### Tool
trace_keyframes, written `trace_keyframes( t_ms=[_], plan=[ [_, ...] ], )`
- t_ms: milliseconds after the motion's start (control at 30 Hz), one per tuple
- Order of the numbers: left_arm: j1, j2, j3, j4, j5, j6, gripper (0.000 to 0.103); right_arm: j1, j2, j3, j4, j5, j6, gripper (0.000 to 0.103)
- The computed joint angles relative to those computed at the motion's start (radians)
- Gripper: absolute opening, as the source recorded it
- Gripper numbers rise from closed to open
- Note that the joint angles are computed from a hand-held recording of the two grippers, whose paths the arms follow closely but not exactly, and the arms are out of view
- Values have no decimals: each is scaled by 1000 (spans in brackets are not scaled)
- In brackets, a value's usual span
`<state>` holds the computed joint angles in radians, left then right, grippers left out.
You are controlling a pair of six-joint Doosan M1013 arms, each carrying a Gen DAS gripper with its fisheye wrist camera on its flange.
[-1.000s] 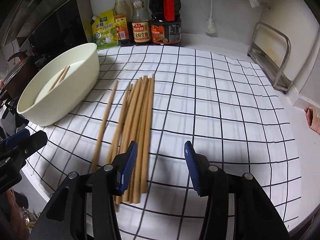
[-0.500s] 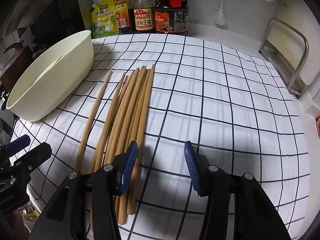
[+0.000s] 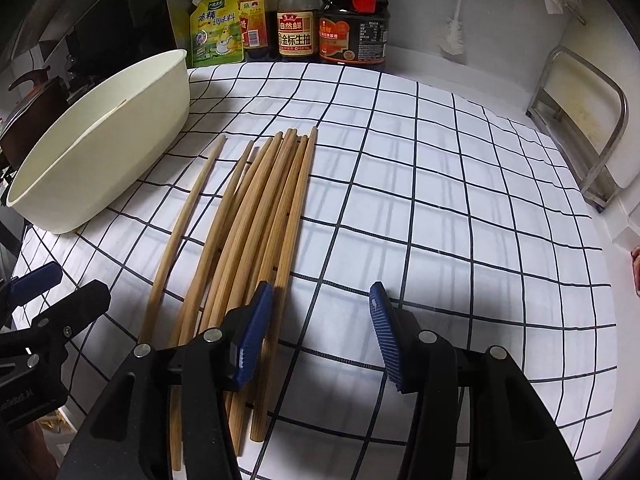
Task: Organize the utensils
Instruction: 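Close the left tool on one chopstick while the right tool grasps another chopstick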
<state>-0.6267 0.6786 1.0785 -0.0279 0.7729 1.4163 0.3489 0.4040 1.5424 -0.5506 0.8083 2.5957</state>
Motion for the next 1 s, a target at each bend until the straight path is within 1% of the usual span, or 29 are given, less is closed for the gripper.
trace_keyframes(
  t_ms=[133,533,600,700,800,933,1000],
  plan=[
    [-1,2,-1,-1,3,6,83,-1,8,-9,9,22,-25,48],
    [-12,15,-10,17,16,-7,83,-21,-17,32,-7,8,11,48],
    [-16,17,-12,33,15,-16,83,-25,-22,39,-4,6,12,48],
    [-23,21,-15,63,7,-44,83,-32,-34,53,6,-24,13,48],
    [-30,32,-27,82,15,-60,83,-33,-37,58,7,-40,9,48],
    [-38,44,-44,117,25,-82,83,-34,-31,52,12,-41,-4,48],
    [-40,51,-55,130,32,-97,87,-32,-26,46,-1,-27,-8,48]
  ],
)
